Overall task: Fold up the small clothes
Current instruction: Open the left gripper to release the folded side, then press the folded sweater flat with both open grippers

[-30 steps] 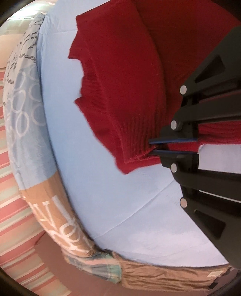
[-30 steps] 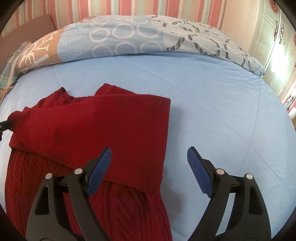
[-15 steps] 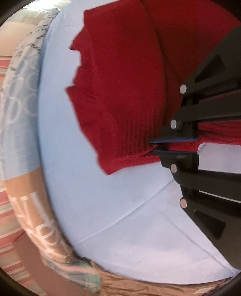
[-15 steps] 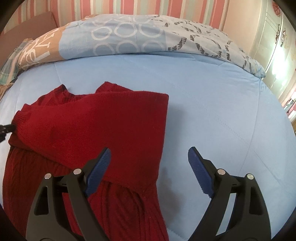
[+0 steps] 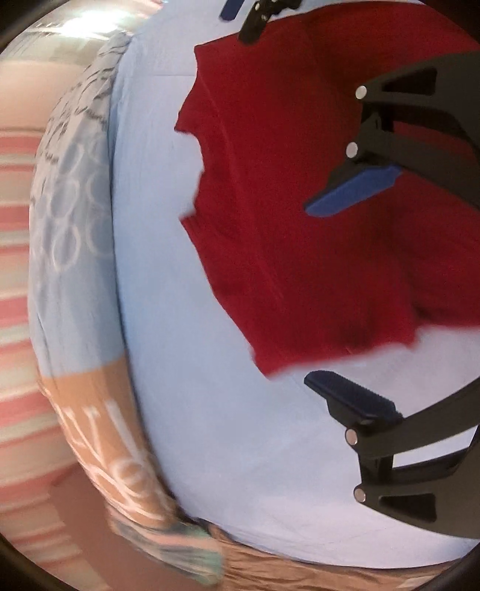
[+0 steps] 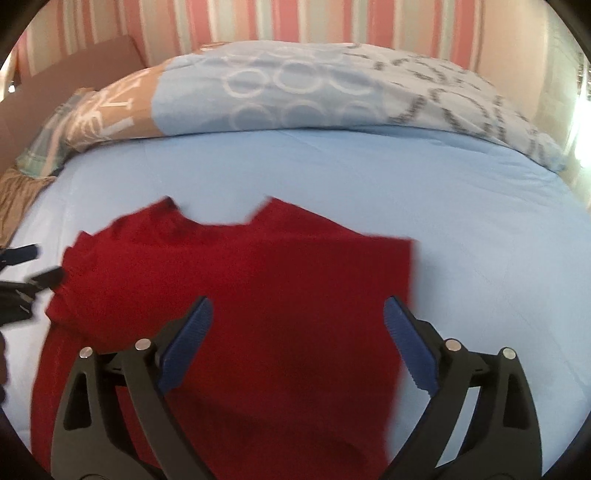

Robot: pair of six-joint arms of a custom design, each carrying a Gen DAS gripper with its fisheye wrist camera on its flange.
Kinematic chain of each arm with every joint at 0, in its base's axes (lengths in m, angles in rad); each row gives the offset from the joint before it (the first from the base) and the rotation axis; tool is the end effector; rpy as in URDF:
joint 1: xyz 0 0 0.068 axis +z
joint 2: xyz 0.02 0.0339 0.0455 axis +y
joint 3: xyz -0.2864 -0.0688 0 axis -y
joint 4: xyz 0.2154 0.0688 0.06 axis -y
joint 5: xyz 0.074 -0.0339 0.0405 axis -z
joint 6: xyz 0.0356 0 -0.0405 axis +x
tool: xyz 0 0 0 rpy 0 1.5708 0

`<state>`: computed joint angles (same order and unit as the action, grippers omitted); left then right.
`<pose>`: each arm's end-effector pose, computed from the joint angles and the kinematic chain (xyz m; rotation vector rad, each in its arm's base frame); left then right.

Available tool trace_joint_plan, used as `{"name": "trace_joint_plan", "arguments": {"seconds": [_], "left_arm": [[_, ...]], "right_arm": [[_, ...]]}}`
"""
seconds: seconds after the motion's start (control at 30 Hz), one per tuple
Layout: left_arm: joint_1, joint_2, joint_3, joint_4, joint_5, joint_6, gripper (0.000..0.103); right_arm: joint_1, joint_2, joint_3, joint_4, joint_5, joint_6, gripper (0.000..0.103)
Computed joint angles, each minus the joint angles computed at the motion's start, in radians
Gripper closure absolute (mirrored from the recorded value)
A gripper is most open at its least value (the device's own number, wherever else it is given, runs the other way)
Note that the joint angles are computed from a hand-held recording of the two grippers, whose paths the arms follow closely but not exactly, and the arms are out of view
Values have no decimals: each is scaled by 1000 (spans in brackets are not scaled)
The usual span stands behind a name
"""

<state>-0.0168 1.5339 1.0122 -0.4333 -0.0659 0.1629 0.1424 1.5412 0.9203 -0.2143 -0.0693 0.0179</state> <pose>0.2893 -0.0025 0.2550 0.2005 2.5207 0.1418 0.2918 0.0443 0.2421 -0.1820 2.4024 0.1576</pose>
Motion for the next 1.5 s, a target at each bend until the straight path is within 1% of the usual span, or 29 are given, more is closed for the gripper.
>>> {"name": "trace_joint_plan", "arguments": {"seconds": [0.03, 0.1, 0.13, 0.2, 0.23, 0.27, 0.3, 0.4, 0.43, 0.5, 0.53, 0.6, 0.63, 0.7, 0.73, 0.77, 0.8, 0.9, 0.97, 1.07, 1.13, 1.17, 1.27, 1.33, 1.4, 1.5], "left_arm": [[-45, 48, 6, 37, -23, -19, 17], [-81, 122, 30, 56, -76, -40, 17], [-89, 162, 40, 63, -84, -47, 17], [-82, 187, 32, 82, -73, -47, 17], [-75, 186, 16, 99, -62, -42, 16], [-70, 182, 5, 110, -56, -37, 16], [-62, 174, -8, 119, -48, -30, 15], [-37, 171, -36, 155, -19, -6, 12], [-35, 172, -41, 162, -18, -3, 12], [-41, 165, -33, 148, -28, -5, 12], [-50, 143, -36, 136, -49, -7, 13], [-63, 103, -46, 134, -77, -6, 13], [-64, 80, -45, 130, -77, -6, 13], [-67, 68, -36, 124, -93, -14, 12], [-70, 82, -20, 118, -110, -19, 12], [-71, 99, -8, 116, -121, -21, 12], [-73, 114, 2, 115, -130, -24, 12], [-71, 160, 7, 134, -144, -34, 12], [-69, 175, -9, 149, -152, -36, 12], [-39, 172, -62, 207, -114, -16, 11], [-20, 174, -69, 220, -95, -12, 5], [-9, 180, -66, 219, -84, -13, 4], [10, 181, -44, 181, -52, -32, 4], [2, 160, -44, 161, -62, -33, 5], [-2, 127, -56, 146, -63, -27, 5], [4, 49, -82, 111, -19, -26, 5]], "right_arm": [[29, 30, 10, 20, 22, 2, 10], [68, 89, 32, 37, 100, -16, 12], [73, 131, 40, 51, 125, -31, 13], [44, 184, 43, 68, 103, -53, 12], [15, 195, 29, 91, 71, -74, 7], [-17, 194, 13, 114, 46, -86, 4], [-41, 193, 6, 120, 23, -90, 4], [-129, 224, 27, 93, -127, -68, 4], [-130, 229, 26, 98, -135, -65, 3], [-110, 208, 30, 79, -111, -75, 3], [-104, 188, 36, 56, -107, -71, 3], [-86, 122, 17, 43, -84, -58, 3], [-72, 76, 3, 48, -53, -52, 3], [-32, 41, 2, 53, 35, -42, 3], [-3, 50, 15, 52, 101, -28, 3], [8, 73, 34, 50, 126, -17, 3], [14, 114, 59, 41, 136, 5, 3], [11, 208, 78, 50, 151, 39, 3], [-4, 235, 63, 73, 130, 50, 3], [-30, 244, 40, 109, 81, 70, 3], [-27, 252, 43, 116, 82, 65, 3], [-27, 256, 43, 121, 82, 61, 3], [-30, 259, 62, 99, 79, 59, 3], [-26, 242, 75, 67, 82, 56, 3], [-26, 191, 48, 65, 74, 47, 3], [-24, 92, 3, 52, 45, 22, 3]]}}
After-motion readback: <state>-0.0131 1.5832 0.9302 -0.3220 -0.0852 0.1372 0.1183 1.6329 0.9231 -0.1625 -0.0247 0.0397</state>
